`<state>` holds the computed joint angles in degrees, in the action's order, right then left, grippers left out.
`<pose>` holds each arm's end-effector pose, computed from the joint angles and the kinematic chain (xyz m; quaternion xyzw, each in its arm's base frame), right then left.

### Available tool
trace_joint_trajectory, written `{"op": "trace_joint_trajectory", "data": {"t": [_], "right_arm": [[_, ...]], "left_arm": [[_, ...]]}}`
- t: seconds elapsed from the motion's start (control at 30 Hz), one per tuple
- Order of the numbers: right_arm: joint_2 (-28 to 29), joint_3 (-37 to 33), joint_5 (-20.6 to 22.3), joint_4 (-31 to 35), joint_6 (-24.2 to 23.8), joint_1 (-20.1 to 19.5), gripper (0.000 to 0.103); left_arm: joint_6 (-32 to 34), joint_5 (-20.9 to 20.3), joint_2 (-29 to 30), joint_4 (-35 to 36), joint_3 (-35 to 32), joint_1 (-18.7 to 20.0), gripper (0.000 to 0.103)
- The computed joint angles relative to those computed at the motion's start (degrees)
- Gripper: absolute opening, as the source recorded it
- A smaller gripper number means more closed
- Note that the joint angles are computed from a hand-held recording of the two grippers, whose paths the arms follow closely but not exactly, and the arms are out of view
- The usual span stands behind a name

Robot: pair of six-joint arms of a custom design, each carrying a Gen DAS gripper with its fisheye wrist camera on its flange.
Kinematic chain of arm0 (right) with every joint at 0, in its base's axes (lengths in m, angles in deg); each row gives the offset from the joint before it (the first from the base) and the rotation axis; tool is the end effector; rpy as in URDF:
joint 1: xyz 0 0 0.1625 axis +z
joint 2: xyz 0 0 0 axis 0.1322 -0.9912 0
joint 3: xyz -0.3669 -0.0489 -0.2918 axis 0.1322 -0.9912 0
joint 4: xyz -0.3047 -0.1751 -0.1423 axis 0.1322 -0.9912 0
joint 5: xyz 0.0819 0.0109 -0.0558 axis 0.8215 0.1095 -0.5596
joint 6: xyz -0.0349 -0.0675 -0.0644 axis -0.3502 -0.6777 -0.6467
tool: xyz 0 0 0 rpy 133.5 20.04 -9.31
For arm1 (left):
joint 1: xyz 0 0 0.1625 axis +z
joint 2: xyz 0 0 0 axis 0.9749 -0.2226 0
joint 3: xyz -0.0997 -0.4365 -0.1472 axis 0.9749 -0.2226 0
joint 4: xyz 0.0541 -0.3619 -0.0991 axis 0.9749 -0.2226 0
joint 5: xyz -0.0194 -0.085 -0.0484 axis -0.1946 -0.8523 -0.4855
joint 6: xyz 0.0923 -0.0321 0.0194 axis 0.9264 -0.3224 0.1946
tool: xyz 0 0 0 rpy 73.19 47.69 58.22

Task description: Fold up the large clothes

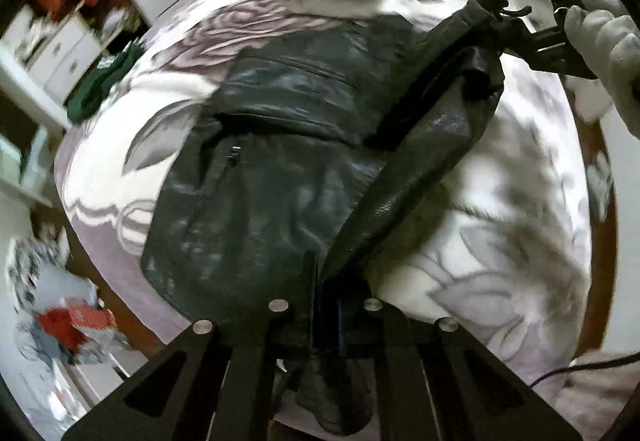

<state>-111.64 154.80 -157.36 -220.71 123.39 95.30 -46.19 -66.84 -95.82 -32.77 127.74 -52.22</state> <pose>0.1945 -0.3757 0.2586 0.3692 0.8792 -0.2990 0.0359 -0.2708 -0.3374 0.2405 0.3137 0.8706 -0.0804 0.3703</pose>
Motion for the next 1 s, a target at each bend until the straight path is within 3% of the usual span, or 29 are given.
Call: {"op": "trace_joint_trajectory", "data": {"t": [0.13,0.2,0.37,0.43,0.5,0.53,0.63,0.67,0.73,0.77,0.83,0.87,0.93,1.0], "right_arm": [[7.0,-16.1,-3.0,15.1,-0.6,5.1,0.024],[13.4,-26.5,-4.7,24.4,-1.2,6.2,0.024],[29.8,-48.9,-7.3,43.1,-2.3,5.7,0.024],[34.1,-54.0,-8.6,47.6,-1.8,5.4,0.024],[38.1,-59.6,-9.7,53.6,-0.6,5.0,0.025],[38.7,-59.7,-9.6,53.1,0.0,4.6,0.027],[38.6,-59.0,-5.3,48.2,-1.9,4.4,0.05],[37.2,-56.8,-1.3,43.1,-4.3,4.2,0.055],[34.9,-52.3,6.7,33.8,-6.9,3.3,0.056],[33.3,-50.0,8.7,30.3,-6.9,3.5,0.057],[30.6,-47.5,6.5,28.4,-6.5,4.5,0.057],[29.1,-46.1,4.4,28.4,-5.5,5.0,0.057],[27.8,-44.3,1.6,29.0,-3.5,5.3,0.057],[28.3,-44.4,1.7,32.8,-2.9,4.5,0.047]], "left_arm": [[2.3,-1.3,-1.6,0.9,-5.8,8.9,0.005],[5.1,-1.9,-1.3,-0.2,-8.0,14.1,0.005],[11.5,-3.3,1.6,-3.3,-13.0,26.9,0.008],[14.1,-4.4,3.4,-5.2,-14.5,31.9,0.01],[15.5,-8.8,5.0,-5.7,-16.4,37.0,0.012],[15.8,-11.2,5.3,-5.8,-17.2,38.7,0.012],[15.7,-17.2,4.6,-4.8,-18.9,41.1,0.015],[15.4,-19.0,4.1,-4.3,-19.4,41.5,0.018],[13.9,-20.7,3.0,-2.2,-20.4,41.9,0.024],[13.7,-21.0,2.7,-1.4,-20.9,42.0,0.029],[12.9,-20.5,1.9,0.2,-21.5,41.7,0.042],[12.9,-19.9,1.5,0.2,-21.6,41.7,0.057],[13.9,-17.6,1.4,0.1,-22.2,41.1,0.075],[15.2,-15.3,1.9,-0.6,-22.6,40.6,0.076]]}}
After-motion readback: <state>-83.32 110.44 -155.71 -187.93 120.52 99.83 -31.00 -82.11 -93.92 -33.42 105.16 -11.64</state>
